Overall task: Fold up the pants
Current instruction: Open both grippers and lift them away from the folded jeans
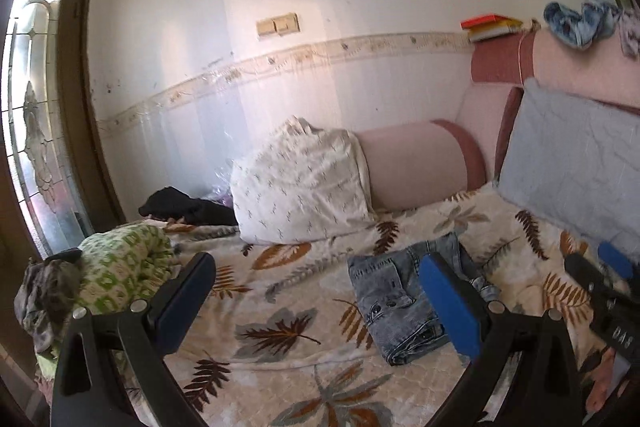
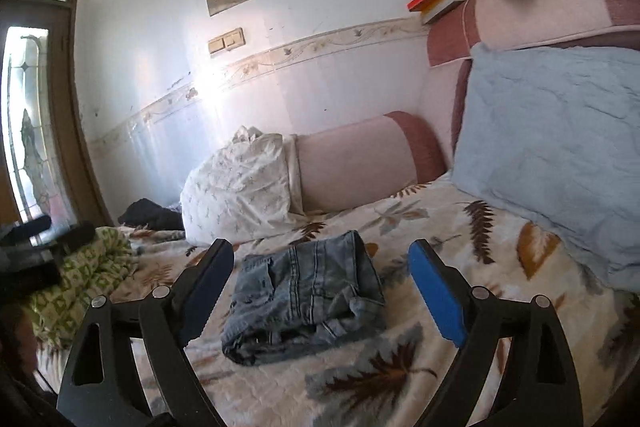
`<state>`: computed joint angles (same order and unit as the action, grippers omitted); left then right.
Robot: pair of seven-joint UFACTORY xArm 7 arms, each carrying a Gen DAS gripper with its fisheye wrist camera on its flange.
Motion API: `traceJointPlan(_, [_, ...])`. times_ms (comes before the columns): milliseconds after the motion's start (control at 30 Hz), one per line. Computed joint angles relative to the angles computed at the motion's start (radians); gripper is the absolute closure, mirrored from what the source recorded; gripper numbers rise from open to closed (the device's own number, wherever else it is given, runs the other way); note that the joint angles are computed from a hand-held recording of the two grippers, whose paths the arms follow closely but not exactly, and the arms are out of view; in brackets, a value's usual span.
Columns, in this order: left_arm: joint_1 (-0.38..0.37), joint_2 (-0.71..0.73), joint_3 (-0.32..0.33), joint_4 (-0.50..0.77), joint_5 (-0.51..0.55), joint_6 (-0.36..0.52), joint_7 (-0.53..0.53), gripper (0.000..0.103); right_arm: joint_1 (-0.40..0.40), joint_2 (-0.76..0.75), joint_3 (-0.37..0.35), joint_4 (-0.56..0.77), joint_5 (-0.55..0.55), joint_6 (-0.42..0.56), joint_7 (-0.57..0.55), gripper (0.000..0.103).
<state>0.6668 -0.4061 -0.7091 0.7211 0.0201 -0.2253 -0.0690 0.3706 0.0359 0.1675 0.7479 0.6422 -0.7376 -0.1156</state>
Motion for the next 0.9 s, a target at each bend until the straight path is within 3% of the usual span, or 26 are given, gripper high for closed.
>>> traceJointPlan(333, [-0.098, -0.145, 0.116, -0.054, 0.015, 0.045, -0.07, 0.0, 0.013, -0.172, 0.074, -0.125, 0.064, -0.008, -0.059, 0.013])
traceJointPlan(567, [-0.112, -0.159, 0.143, -0.065, 0.058, 0.061, -0.115, 0.0, 0.021, -0.194, 0.131, -0.131, 0.115, -0.061, -0.106, 0.012])
traceJointPlan(900, [0.047, -0.148, 0.031, -0.069, 0.09, 0.044, -0.184, 0.0, 0.069, -0.1, 0.126, -0.049, 0.137, -0.102, -0.159, 0.012])
